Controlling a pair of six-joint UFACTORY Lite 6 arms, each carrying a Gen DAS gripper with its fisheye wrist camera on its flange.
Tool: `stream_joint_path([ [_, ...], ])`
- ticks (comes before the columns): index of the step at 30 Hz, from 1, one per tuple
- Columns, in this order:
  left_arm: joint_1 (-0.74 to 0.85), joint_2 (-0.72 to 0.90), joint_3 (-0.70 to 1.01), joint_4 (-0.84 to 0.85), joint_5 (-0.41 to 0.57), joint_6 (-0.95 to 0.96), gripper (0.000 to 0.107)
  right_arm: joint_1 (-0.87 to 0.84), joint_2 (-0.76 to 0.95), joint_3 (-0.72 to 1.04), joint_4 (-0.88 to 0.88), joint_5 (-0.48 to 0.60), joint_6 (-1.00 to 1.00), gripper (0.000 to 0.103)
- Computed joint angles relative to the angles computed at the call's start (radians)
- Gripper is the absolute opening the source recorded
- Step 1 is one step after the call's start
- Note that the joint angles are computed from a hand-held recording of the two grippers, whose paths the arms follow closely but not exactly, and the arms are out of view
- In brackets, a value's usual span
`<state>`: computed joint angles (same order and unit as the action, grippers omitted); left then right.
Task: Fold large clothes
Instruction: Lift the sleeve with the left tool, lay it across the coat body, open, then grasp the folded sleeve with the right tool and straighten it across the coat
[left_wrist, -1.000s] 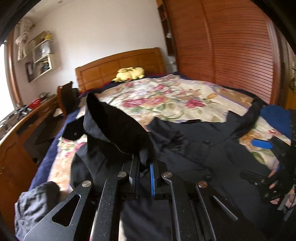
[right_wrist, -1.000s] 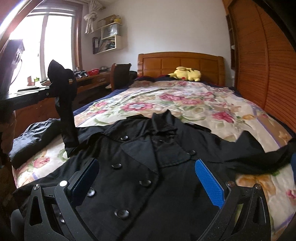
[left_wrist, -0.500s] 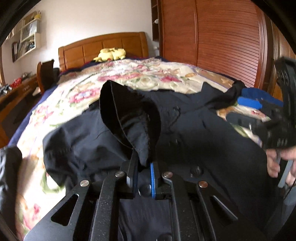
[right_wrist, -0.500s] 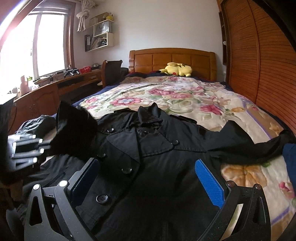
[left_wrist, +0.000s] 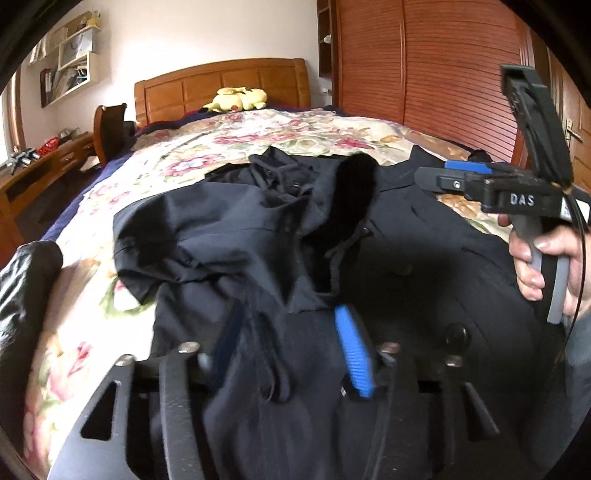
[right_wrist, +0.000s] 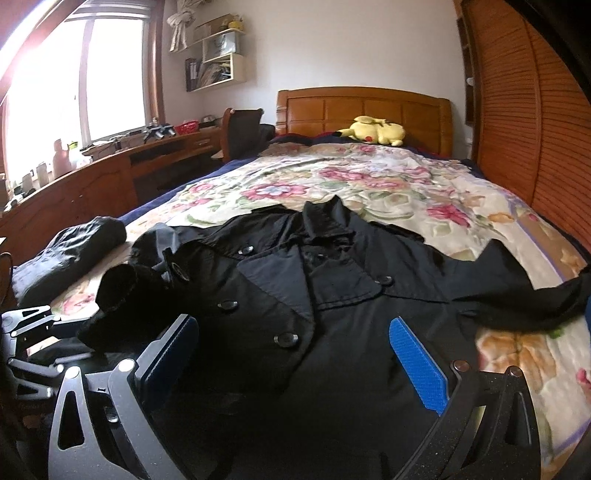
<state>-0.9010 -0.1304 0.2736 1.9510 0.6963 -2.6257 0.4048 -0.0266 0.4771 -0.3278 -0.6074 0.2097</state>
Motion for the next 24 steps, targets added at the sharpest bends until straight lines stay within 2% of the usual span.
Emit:
stream_joint_path([
  [2, -0.034, -0.038, -0.037, -0.033, 0.026, 0.005, 0.077, -0.003, 0.005, 0.007, -0.033, -0.001, 0.027, 0.103],
  [3, -0.053, -0.056, -0.052, -0.055, 0.039, 0.013, 0.078, -0.005, 0.005, 0.008, -0.045, -0.002, 0.036, 0.103],
  [7, -0.118, -0.131, -0.11, -0.145, 0.084, 0.04, 0.078, -0.035, 0.001, 0.009, -0.139, -0.015, 0.107, 0.103],
  [13, -0.152, -0.208, -0.173, -0.217, 0.133, 0.049, 0.078, -0.025, 0.047, 0.026, -0.154, -0.02, 0.084, 0.103],
  [24, -0.204, -0.229, -0.208, -0.259, 0.176, 0.002, 0.078, 0.002, 0.26, 0.23, -0.348, 0.065, 0.235, 0.091],
])
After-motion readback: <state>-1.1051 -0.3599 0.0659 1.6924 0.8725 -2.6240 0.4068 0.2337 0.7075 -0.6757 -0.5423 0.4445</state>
